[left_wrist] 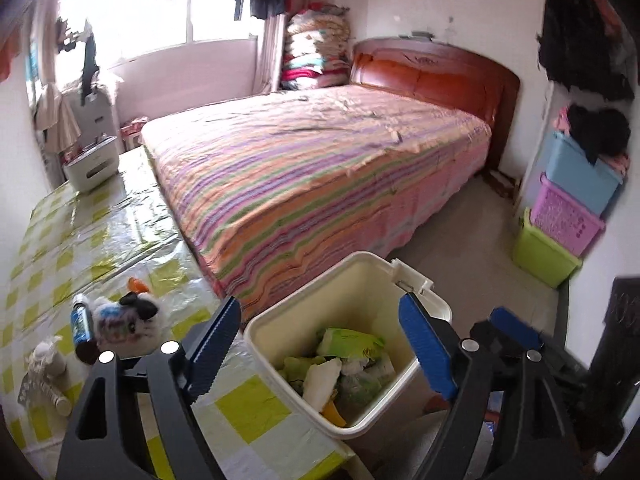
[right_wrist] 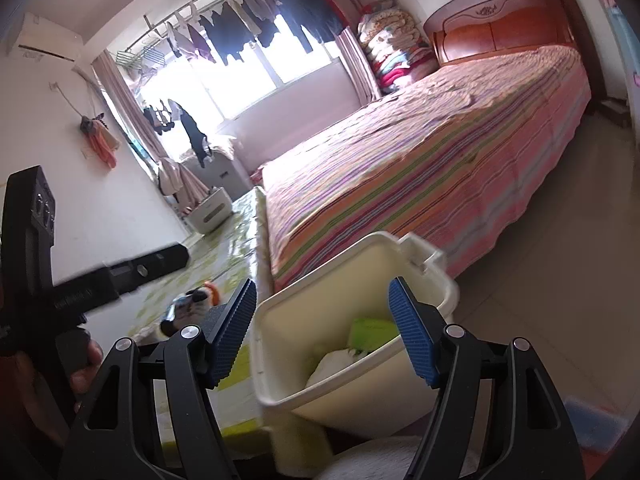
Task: Collect trash
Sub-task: 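Lower the white plastic bag into the bin and open the left gripper, then move both grippers back over the remaining items on the table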
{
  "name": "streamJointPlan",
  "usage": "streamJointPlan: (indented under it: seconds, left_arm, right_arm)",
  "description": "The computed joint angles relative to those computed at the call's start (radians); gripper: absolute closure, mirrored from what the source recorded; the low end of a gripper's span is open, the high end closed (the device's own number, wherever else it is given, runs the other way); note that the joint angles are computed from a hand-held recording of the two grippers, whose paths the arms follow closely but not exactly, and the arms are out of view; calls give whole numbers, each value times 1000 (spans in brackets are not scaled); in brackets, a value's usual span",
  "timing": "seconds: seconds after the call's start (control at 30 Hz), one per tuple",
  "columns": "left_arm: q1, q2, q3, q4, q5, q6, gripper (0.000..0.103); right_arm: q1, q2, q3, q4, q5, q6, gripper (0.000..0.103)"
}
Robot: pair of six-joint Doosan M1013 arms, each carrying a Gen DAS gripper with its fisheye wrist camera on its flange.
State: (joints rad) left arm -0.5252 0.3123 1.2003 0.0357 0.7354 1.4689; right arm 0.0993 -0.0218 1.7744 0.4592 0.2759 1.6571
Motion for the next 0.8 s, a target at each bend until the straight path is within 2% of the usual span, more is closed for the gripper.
streamJointPlan:
  seconds: [0.1,0.2,0.37,0.5,0.57,0.7,0.8]
  left_arm:
    - [16,-40,51,50,-54,-79,24]
    - [26,-72,93,151,-81,-194,24]
    - [43,-105,138,287,-48,-384,24]
    - [60,-133,186,359,-52,-563,24]
    - [64,-151,218,413,-72,-674,24]
    - [48,-173,267,654,-30,-964,24]
    - [33,-162,264,756,42,-1052,24]
  right_arm:
    - [28,3,7,88,-11,-86,34]
    - [49,16,5,291,5,-288,34]
    - [61,38,2,606,33,-600,32]
    - [47,61,-10,874,86,-837,31]
    - [45,70,-16,965,101,-940,30]
    - [30,87,-27,1095,151,-1083,30]
    - [21,94,-14,1155,172,-1149,29]
